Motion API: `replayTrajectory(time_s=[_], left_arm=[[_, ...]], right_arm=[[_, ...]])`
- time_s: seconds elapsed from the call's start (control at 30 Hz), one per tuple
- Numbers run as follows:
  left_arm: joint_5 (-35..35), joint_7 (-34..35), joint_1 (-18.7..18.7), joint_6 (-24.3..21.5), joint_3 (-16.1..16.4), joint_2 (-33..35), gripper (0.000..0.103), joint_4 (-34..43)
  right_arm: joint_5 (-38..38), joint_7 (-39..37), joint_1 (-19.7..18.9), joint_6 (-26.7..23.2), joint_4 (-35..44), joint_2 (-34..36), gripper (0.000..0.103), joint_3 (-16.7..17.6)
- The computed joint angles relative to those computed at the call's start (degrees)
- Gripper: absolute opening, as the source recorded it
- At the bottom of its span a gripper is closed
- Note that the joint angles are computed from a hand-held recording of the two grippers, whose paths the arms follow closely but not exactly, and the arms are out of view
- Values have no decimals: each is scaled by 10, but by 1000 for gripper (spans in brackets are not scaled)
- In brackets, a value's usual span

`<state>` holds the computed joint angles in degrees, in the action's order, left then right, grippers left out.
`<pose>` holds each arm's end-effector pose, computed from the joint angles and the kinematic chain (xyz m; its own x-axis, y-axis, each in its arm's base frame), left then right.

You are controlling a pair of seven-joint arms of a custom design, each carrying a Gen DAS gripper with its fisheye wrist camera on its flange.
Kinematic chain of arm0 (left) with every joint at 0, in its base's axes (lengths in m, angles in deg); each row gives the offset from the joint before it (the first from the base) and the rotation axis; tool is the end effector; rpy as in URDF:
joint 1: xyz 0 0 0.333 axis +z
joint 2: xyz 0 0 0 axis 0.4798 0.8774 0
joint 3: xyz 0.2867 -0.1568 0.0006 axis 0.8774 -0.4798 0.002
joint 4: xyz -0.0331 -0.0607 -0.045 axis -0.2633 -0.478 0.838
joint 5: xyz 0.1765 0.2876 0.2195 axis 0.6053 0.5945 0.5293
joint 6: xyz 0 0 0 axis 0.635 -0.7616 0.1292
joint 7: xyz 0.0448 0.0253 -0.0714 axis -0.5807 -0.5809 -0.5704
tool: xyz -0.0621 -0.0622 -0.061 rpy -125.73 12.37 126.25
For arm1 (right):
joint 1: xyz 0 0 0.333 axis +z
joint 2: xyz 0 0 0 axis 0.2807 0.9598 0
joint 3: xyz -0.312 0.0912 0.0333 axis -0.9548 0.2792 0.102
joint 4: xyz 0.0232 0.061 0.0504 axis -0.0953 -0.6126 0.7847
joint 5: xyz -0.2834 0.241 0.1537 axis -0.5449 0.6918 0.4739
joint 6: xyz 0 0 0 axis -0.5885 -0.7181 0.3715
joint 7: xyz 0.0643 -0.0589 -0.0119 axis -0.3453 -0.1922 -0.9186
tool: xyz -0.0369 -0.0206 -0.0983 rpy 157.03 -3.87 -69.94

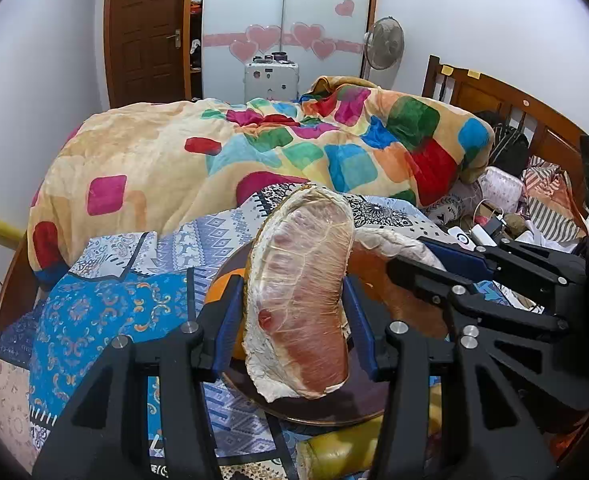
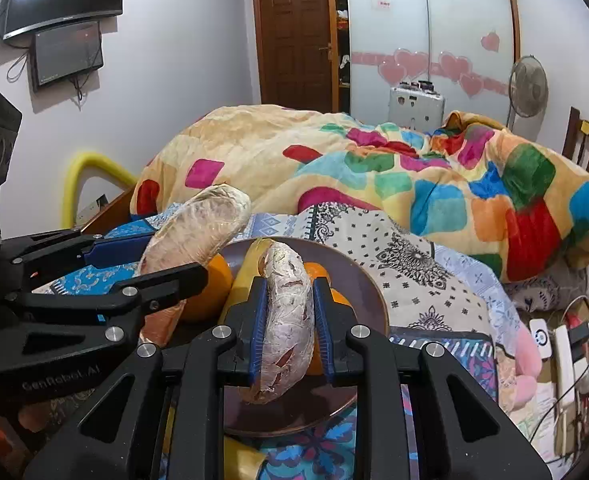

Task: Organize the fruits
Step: 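Lay the left tool's peel on the plate while the right tool lays its peel there, then move the right tool to the yellow cylinder while the left tool reaches a small orange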

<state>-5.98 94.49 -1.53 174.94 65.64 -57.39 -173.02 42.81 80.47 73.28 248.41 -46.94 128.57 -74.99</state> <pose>0.6219 -0.3450 0.3282 -0.2207 -0.9727 0.0720 -0.6406 0.0888 -0.7627 0.5966 0.4952 0.3376 0.4181 -0.9057 -0.0700 -0.5701 -0.2016 -0.7965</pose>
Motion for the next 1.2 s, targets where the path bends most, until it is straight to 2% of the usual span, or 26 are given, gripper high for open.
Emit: replayTrajectory(time_s=[0.1, 0.2, 0.23, 0.27, 0.3, 0.33, 0.4, 0.5, 0.57, 0.63, 0.83, 0.9, 0.97, 1.1, 1.2], left_arm=[[-16, 18, 9, -7, -12, 3, 50, 2], [-48, 54, 24, -9, -30, 8, 50, 1], [-43, 43, 13, -2, -16, 8, 50, 0], [-27, 19, -7, 6, 10, 7, 50, 0], [8, -27, -40, 15, 51, 5, 50, 1], [31, -54, -57, 19, 71, 4, 50, 2], [62, -80, -58, 17, 72, -1, 51, 3], [69, -78, -36, 4, 43, -14, 51, -8], [72, -71, -19, -2, 22, -23, 51, -18], [90, -84, -12, -10, 14, -34, 51, -31], [126, -96, 18, -35, -21, -70, 51, -84], [110, -73, 39, -42, -43, -79, 51, -105], [96, -54, 57, -57, -64, -86, 51, -123], [70, -16, 83, -81, -93, -91, 51, -150], [31, 32, 99, -85, -110, -87, 51, -162]], right_arm=[[0, -8, -20, -7, 5, -2, 22, 26], [-3, 0, -10, -10, 4, -1, 22, 13], [-5, 2, -7, -10, 1, -3, 22, 10], [-7, 1, -8, -9, -2, -6, 22, 12], [-8, 0, -9, -7, -6, -9, 23, 15], [-9, -1, -9, -5, -10, -12, 23, 15], [-10, 3, 1, -2, -18, -16, 23, 2], [-10, -3, 1, 6, -36, -29, 23, 6], [-6, 1, 22, 10, -49, -33, 23, -17], [-4, -4, 32, 17, -65, -42, 25, -25], [19, -37, 61, 41, -121, -71, 39, -41], [33, -47, 82, 47, -137, -73, 44, -59], [49, -54, 109, 48, -150, -70, 58, -84], [78, -66, 160, 44, -171, -57, 60, -134], [86, -72, 167, 33, -180, -54, 60, -139]])
